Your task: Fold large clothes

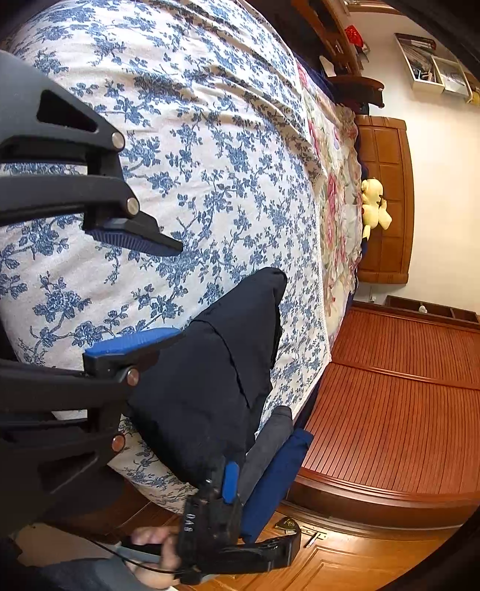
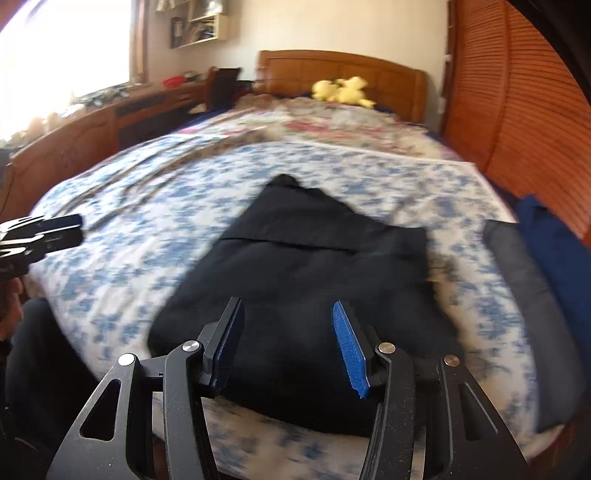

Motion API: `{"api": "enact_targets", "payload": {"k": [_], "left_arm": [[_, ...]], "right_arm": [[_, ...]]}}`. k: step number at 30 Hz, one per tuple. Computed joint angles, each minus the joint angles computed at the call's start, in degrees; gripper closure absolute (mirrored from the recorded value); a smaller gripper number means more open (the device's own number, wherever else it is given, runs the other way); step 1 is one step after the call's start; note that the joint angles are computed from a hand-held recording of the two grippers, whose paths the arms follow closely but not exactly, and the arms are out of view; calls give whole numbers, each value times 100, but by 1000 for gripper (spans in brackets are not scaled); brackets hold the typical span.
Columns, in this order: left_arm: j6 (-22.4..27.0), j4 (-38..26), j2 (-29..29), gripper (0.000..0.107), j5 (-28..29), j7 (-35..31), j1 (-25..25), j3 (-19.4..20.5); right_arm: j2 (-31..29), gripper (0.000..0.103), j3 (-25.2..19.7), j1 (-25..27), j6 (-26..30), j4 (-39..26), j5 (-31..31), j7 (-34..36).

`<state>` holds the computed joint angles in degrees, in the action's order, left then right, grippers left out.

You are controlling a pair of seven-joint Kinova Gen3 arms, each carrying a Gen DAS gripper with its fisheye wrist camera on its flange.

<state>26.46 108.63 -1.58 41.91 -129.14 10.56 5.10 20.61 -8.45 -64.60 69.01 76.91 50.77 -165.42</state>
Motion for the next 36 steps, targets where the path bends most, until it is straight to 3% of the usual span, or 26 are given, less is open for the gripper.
{"api": "enact_targets", "payload": {"k": [3,6,9,19,24,29,36], "left_arm": [[-14,-12,64,68,39,-45,19,26],[39,-97,190,68,154,-194,2,62],[172,-354,428,65,-34,-190,-32,167],[251,-1394,1341,62,-451,-265,-244,628],[424,-2221,1996,62,-1257,336,-60,660],[789,-2920,2496,61,-1697,760,-56,799],[1234,-3770,3021,61,-2157,1248,148,757]], "right_arm": [[-179,53,15,104,233,259,-138,-163],[-290,54,-89,406,-51,707,-423,-360],[-242,54,-136,396,-140,943,-373,-626],[-521,50,-403,28,837,945,-54,-1321],[-562,47,-492,51,1134,1071,-86,-1773],[-772,44,-521,182,666,1511,63,-2442],[-622,31,-557,621,155,1437,-237,-2058]]}}
